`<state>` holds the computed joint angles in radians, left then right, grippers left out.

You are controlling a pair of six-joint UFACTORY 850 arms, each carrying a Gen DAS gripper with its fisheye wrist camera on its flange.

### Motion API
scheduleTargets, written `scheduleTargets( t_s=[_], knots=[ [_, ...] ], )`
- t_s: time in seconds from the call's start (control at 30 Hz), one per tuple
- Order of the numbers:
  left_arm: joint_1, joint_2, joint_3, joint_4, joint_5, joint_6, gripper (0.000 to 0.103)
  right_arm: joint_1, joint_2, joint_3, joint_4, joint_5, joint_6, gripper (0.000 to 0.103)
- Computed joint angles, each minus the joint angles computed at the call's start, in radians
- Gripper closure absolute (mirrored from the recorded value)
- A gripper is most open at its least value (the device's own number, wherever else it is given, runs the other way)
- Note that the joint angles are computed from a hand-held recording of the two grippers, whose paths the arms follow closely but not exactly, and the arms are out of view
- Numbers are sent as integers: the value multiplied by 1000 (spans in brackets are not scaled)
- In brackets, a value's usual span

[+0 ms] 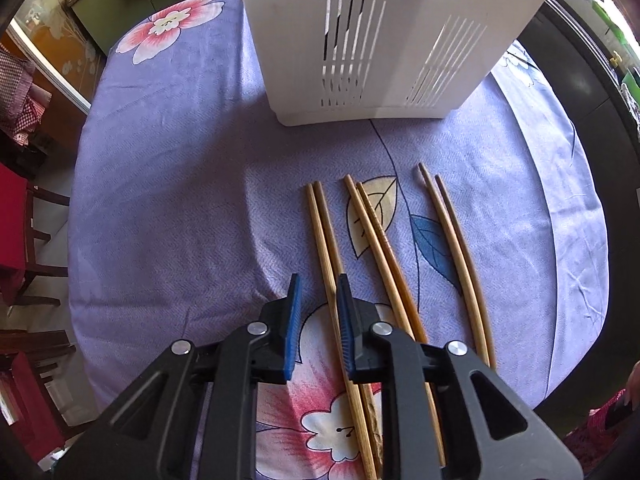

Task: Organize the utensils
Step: 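Lower the left gripper and grasp another wooden chopstick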

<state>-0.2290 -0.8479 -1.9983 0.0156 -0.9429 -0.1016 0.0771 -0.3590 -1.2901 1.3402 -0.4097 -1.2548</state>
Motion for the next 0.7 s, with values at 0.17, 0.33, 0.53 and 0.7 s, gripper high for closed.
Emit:
scheduleTargets(
  t_s=[0.17,0.33,0.53,0.7],
  knots=[
    [-10,-30,-38,6,-31,-3,93,2,-7,-7,-3,-9,7,73],
    [-16,-41,-49,12,-52,-17,94,10,-13,-13,-28,-11,28,69],
    [-19,-47,-59,20,-58,-14,95,37,-39,-42,-122,-15,87,69],
    [-17,-23,-29,42,-26,-16,97,88,-105,-116,-391,-27,293,70]
  ],
)
